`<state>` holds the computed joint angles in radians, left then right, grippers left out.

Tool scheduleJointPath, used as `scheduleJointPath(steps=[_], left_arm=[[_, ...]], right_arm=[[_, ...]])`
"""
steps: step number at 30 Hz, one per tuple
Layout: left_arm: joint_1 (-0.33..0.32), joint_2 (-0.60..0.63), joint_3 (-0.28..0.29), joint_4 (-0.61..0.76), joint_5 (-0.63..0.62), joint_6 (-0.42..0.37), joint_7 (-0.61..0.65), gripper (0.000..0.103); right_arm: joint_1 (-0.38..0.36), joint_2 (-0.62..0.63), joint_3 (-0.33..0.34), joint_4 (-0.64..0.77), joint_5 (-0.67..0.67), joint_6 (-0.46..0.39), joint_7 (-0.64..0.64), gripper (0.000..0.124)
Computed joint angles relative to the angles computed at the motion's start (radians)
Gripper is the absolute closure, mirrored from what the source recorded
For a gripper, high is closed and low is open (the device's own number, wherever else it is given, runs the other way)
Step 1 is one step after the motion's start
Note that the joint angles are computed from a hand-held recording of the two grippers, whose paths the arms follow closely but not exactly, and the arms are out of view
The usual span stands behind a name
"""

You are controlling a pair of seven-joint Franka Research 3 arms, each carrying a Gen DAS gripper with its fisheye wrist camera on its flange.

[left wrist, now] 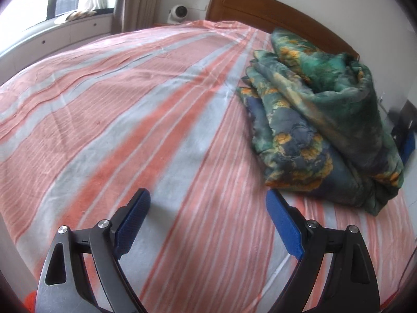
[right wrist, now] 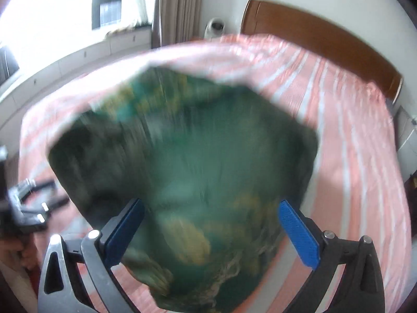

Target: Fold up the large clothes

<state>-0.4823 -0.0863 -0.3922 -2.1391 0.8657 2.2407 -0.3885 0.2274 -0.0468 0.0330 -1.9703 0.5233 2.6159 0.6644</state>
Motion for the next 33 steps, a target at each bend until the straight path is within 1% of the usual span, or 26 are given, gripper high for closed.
scheduleJointPath(steps=[1, 2, 3, 4, 6, 7, 8, 9, 10, 12, 14, 16, 19, 22, 28, 30, 33], left_arm=[[0.000, -0.002, 0.003, -0.002, -0.015, -0.006, 0.015, 0.012], [0.001, -0.001, 0.004, -0.001, -0.027, -0.014, 0.028, 0.012], [0.001, 0.002, 0.004, 0.004, -0.040, -0.030, 0.046, 0.012], [0.001, 0.006, 0.005, 0.008, -0.048, -0.040, 0.062, 0.012], [0.002, 0.013, 0.009, 0.012, -0.053, -0.044, 0.088, 0.011], [0.001, 0.022, 0.009, 0.020, -0.060, -0.055, 0.111, 0.011], [-0.001, 0.032, 0.009, 0.029, -0.068, -0.067, 0.134, 0.011], [-0.003, 0.040, 0.010, 0.036, -0.074, -0.076, 0.154, 0.011], [-0.007, 0.051, 0.010, 0.048, -0.079, -0.092, 0.179, 0.010], [-0.015, 0.077, 0.012, 0.076, -0.084, -0.120, 0.230, 0.007], [-0.023, 0.092, 0.017, 0.092, -0.086, -0.136, 0.254, 0.006], [-0.027, 0.094, 0.023, 0.093, -0.087, -0.133, 0.257, 0.005], [-0.029, 0.089, 0.028, 0.088, -0.091, -0.126, 0.258, 0.005], [-0.029, 0.087, 0.030, 0.084, -0.093, -0.123, 0.265, 0.005], [-0.033, 0.107, 0.031, 0.105, -0.086, -0.142, 0.275, 0.002], [-0.035, 0.109, 0.033, 0.104, -0.082, -0.137, 0.266, 0.001], [-0.033, 0.082, 0.034, 0.076, -0.072, -0.112, 0.232, 0.002]], right_arm=[[0.004, 0.004, -0.002, 0.029, 0.055, -0.011, -0.020, 0.022], [0.007, 0.020, -0.005, 0.074, 0.124, -0.045, -0.039, 0.022], [0.009, 0.051, -0.004, 0.133, 0.195, -0.102, -0.053, 0.022], [0.009, 0.079, 0.003, 0.169, 0.217, -0.135, -0.050, 0.022], [0.023, 0.159, 0.027, 0.238, 0.179, -0.145, -0.009, 0.022], [0.028, 0.187, 0.036, 0.256, 0.151, -0.139, 0.011, 0.022], [0.045, 0.233, 0.043, 0.281, 0.095, -0.117, 0.061, 0.022], [0.044, 0.267, 0.066, 0.290, 0.043, -0.092, 0.109, 0.021], [0.066, 0.272, 0.053, 0.264, 0.026, -0.066, 0.120, 0.021], [0.086, 0.284, 0.059, 0.230, -0.036, 0.007, 0.156, 0.021], [0.089, 0.270, 0.073, 0.173, -0.058, 0.095, 0.138, 0.021], [0.082, 0.268, 0.087, 0.159, -0.050, 0.130, 0.125, 0.021], [0.068, 0.266, 0.101, 0.155, -0.020, 0.131, 0.107, 0.021], [0.069, 0.261, 0.102, 0.146, -0.020, 0.137, 0.107, 0.021], [0.071, 0.275, 0.109, 0.146, -0.014, 0.155, 0.099, 0.021], [0.075, 0.281, 0.105, 0.152, -0.026, 0.154, 0.110, 0.021], [0.093, 0.255, 0.084, 0.146, -0.088, 0.139, 0.176, 0.021]])
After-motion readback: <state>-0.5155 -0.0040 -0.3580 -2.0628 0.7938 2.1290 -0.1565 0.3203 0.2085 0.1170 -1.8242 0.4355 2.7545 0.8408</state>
